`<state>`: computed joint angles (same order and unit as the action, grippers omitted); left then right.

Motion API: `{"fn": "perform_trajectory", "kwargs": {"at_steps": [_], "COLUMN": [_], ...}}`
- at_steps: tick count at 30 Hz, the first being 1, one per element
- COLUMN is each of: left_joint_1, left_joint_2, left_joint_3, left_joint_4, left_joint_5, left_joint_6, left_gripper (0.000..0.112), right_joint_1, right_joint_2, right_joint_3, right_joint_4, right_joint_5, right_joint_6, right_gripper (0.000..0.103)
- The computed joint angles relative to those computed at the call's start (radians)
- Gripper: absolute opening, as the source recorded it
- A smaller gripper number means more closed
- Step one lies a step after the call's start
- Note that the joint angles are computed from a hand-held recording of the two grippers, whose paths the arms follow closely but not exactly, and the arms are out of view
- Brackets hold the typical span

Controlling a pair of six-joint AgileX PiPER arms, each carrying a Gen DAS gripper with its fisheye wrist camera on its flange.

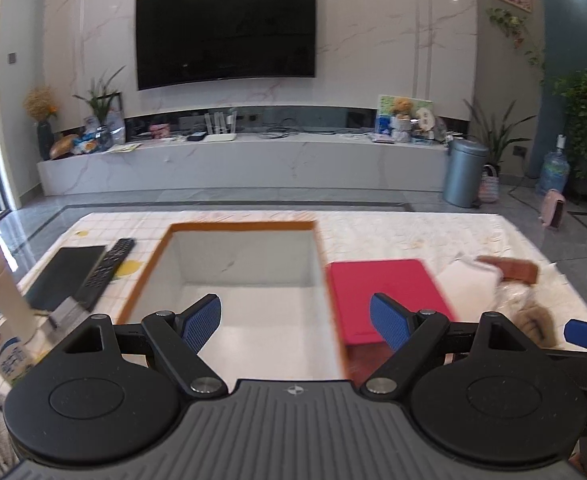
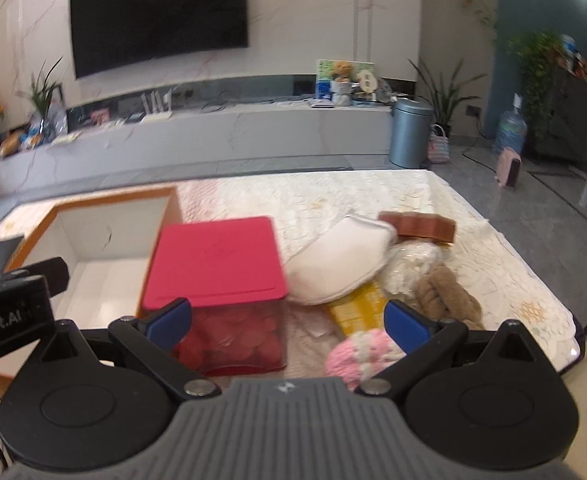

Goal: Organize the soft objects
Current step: 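Grasp the pink knitted plush with the left tool while the right tool grasps the brown fuzzy plush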

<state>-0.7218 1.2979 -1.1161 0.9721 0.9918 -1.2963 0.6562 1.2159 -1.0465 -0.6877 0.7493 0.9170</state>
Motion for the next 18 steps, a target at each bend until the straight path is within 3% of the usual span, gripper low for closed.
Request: {"fn": "perform_trajectory", "kwargs": {"at_steps": [5,9,12,16,18], "left_joint_1": [-0.023,-0.038,-0.057,-0.072,-0.074], "left_joint_2": [0.080,0.163,0.228,0.312,0.339], "left_joint_3": [-0.072,-0.125,-0.170,-0.220,-0.221], "left_joint_4": [-0.004,-0.007,0.004,0.012,0.019], "left_joint_5": [-0.057,-0.105,-0.138,-0.172,-0.205], "left_joint_6": [0.019,0.046,0.048,0.057,0.039], "left_gripper": [0.099,0.099,0.099,0.099,0.099], "right_joint_1": [-0.055,-0.187,-0.304,-0.483,-0.549], "right_joint_2": [-0.055,-0.079,-0.096,-0.063,-0.028], "right_joint_3": [0.025,0.046,0.094,0.109,0.090], "right_joint_4": [-0.098,-0.027,0.016,0.225,0.287], "right_joint_5": [0.032,0.004,-0.083,-0.160,-0.148], "right_joint_6": [0.030,-0.060,-0.107,-0.286,-0.349], "right_gripper": [0.100,0.100,0.100,0.100,0.100]}}
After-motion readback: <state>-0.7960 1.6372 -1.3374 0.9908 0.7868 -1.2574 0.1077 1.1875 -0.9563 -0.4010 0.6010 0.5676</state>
